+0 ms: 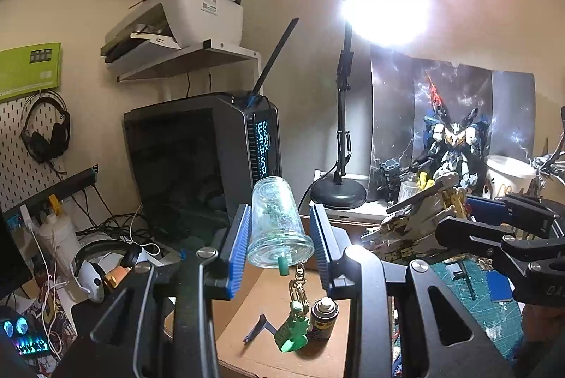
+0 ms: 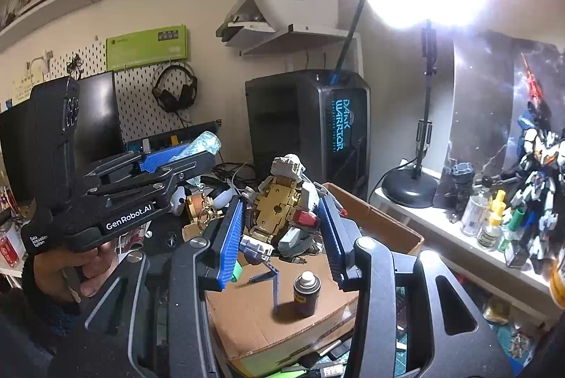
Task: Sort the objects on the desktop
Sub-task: 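Move both grippers over the cardboard box holding the cup and robot model, then lower into the box and open both grippers to drop cup and robot model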
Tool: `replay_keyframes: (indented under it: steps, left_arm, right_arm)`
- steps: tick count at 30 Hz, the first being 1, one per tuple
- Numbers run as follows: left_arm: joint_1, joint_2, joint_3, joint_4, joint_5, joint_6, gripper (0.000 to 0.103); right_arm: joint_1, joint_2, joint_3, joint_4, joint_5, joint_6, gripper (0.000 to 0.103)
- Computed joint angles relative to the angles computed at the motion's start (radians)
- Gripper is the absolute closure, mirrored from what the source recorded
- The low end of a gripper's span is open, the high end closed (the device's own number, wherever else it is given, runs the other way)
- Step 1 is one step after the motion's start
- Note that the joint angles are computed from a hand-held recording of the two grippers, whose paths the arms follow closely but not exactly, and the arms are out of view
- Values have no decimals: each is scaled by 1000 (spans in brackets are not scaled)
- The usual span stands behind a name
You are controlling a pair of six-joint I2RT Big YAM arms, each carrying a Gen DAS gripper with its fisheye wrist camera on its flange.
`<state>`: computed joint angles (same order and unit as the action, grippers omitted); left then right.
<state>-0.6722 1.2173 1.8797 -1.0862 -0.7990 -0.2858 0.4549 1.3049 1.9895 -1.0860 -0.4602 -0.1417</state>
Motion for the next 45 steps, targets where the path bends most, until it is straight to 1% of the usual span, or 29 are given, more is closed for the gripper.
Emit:
replay_keyframes:
  steps: [5,8,10,16,22,29,32,36,42,45]
  left_arm:
    - [49,38,45,-31,28,7,69]
    - [82,75,85,-83,37,-7,69]
    - [108,100,111,-118,56,-19,69]
    - [190,176,189,-225,152,-55,69]
    - [260,259,261,-298,256,-43,69]
    - [313,360,337,-384,348,-31,69]
    - [331,392,353,-410,384,-31,69]
    - [352,429,370,-445,434,-33,69]
    - [364,463,374,-466,465,-34,69]
    - [372,491,402,-490,482,-29,69]
  right_arm:
    - [4,58,72,-32,4,-13,63]
    - [7,89,110,-51,7,-19,63]
    - [7,118,142,-70,0,-21,63]
    - [3,209,235,-138,-20,-17,63]
    - [7,311,335,-208,-9,-20,63]
    - [-2,451,476,-310,-10,-11,63]
    - [-5,509,529,-357,-7,-7,63]
    - [-11,565,573,-397,1,0,63]
    - [-19,618,607,-432,5,6,63]
    - [-21,642,633,-451,10,3,63]
